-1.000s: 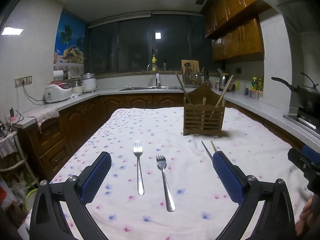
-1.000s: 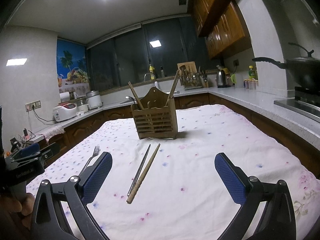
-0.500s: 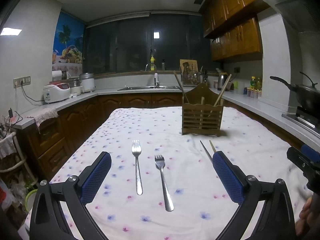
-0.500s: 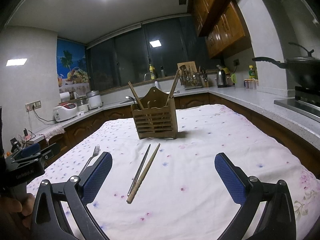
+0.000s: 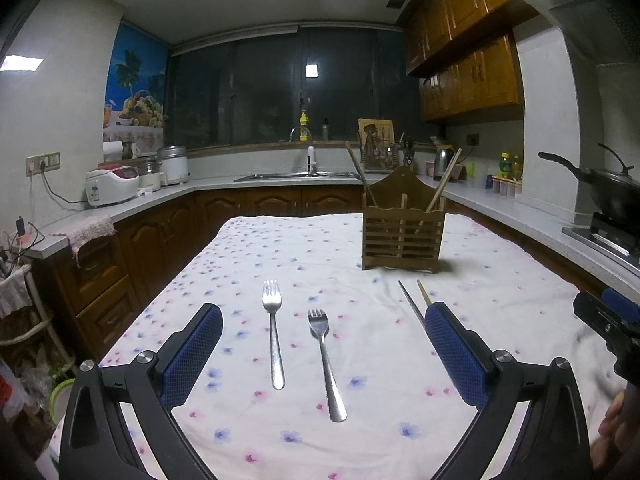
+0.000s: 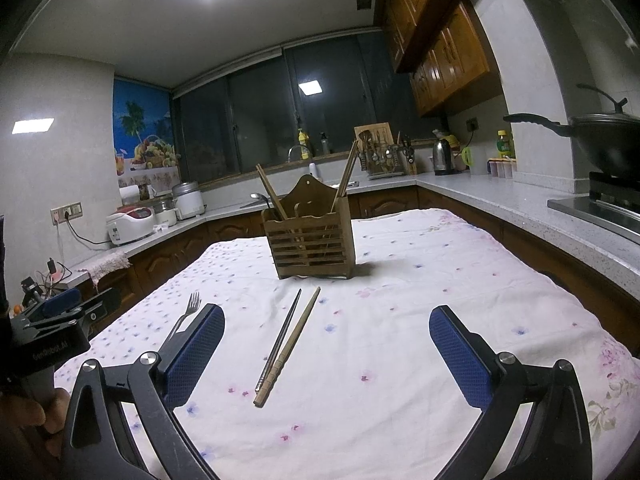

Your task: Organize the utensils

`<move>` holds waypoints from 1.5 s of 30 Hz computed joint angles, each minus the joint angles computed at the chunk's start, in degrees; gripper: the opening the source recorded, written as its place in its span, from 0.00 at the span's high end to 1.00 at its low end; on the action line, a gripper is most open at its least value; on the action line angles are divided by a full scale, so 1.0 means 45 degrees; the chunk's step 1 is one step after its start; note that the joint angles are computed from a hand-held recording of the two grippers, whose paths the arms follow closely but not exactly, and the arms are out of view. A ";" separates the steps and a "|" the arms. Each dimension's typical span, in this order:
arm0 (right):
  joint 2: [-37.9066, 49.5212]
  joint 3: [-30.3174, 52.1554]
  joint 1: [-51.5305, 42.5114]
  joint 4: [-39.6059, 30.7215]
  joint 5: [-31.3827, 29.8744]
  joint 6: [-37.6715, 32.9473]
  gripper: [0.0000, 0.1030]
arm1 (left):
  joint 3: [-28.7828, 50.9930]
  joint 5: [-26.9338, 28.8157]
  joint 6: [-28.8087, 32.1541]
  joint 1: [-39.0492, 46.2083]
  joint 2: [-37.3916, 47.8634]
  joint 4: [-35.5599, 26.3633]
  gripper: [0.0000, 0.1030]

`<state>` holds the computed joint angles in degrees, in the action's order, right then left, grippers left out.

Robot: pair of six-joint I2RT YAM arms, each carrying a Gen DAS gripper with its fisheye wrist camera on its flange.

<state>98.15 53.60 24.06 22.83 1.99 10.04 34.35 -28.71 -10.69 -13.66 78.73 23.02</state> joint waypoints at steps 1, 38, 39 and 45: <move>-0.0073 -0.0123 0.0085 0.0055 0.0076 0.0038 0.00 | -0.0014 -0.0003 0.0008 0.0000 -0.0021 0.0004 0.01; -0.0062 0.0002 0.0085 -0.0114 0.0067 0.0123 0.00 | 0.0113 -0.0047 -0.0033 -0.0168 0.0048 -0.0091 0.01; 0.0001 0.0104 -0.0007 -0.0143 -0.0012 0.0088 0.00 | 0.0118 -0.0075 -0.0024 -0.0183 0.0044 -0.0098 0.01; -0.0084 -0.0029 0.0093 -0.0078 0.0150 0.0114 0.00 | 0.0101 -0.0168 0.0210 -0.0196 0.0133 0.0233 0.01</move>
